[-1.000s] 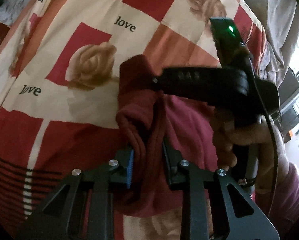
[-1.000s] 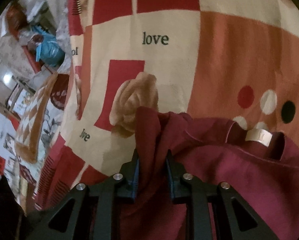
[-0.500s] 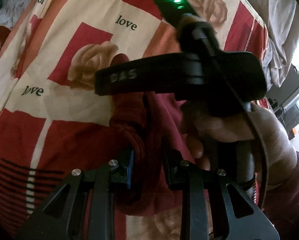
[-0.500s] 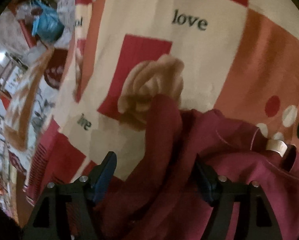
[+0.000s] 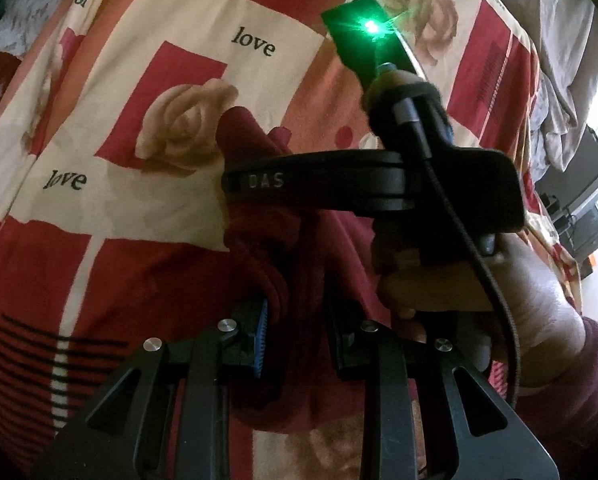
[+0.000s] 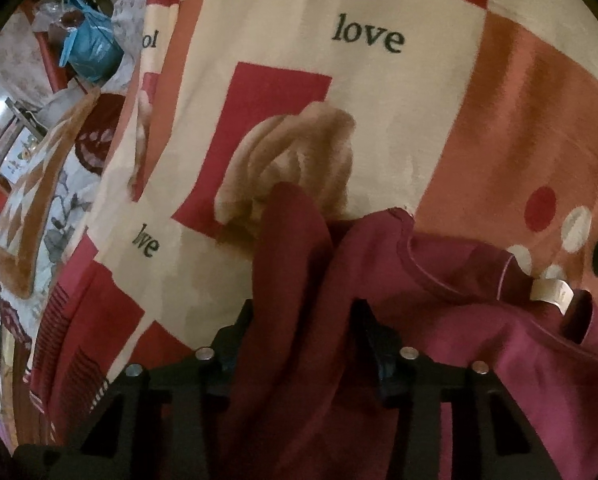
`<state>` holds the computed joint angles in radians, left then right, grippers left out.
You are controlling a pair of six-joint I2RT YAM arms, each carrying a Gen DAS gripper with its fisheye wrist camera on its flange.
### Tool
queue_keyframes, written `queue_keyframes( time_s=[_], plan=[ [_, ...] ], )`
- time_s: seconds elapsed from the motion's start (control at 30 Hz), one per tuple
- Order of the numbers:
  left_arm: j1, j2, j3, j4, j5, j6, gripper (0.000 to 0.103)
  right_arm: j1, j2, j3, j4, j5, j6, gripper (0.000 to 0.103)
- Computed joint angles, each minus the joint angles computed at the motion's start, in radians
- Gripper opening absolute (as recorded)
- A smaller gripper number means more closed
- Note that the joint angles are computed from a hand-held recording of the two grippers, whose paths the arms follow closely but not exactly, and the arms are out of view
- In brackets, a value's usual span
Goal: Fold small clothes
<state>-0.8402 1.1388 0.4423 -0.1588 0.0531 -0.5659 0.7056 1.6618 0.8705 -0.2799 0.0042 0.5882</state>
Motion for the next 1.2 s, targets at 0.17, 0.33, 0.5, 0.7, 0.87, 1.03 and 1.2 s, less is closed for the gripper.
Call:
queue_keyframes(
  time_s=[0.17,0.33,0.5,0.7,0.87,1.03,1.2],
  plan=[
    [0.006,0.042,0.014,-0.018,-0.015,-0.028,0.029,-0.006,-0.032,-0.023,0.010,-0.009,0.005,0.038],
    [0.004,0.076,0.014,-0.011,-0.021,-0.035,0.040,-0.025,-0.076,-0.060,0.034,-0.040,0.015,0.038],
    [-0.011,0.033,-0.012,0.017,-0.004,-0.031,0.028,-0.033,-0.111,-0.091,0.051,-0.046,0.023,0.038],
    [-0.006,-0.033,-0.025,0.017,0.038,-0.077,0.018,-0.042,-0.191,-0.136,0.045,-0.039,0.029,0.030],
    [-0.092,-0.064,0.028,-0.032,0.006,-0.130,0.015,-0.051,-0.331,-0.179,-0.012,-0.024,0.022,0.026],
    [-0.245,-0.053,0.145,-0.103,-0.077,-0.167,0.015,-0.106,-0.564,-0.200,-0.170,-0.027,-0.026,0.025],
    [-0.402,0.083,0.308,-0.132,-0.156,-0.190,0.015,-0.222,-0.799,-0.204,-0.389,-0.034,-0.102,0.025]
  ],
)
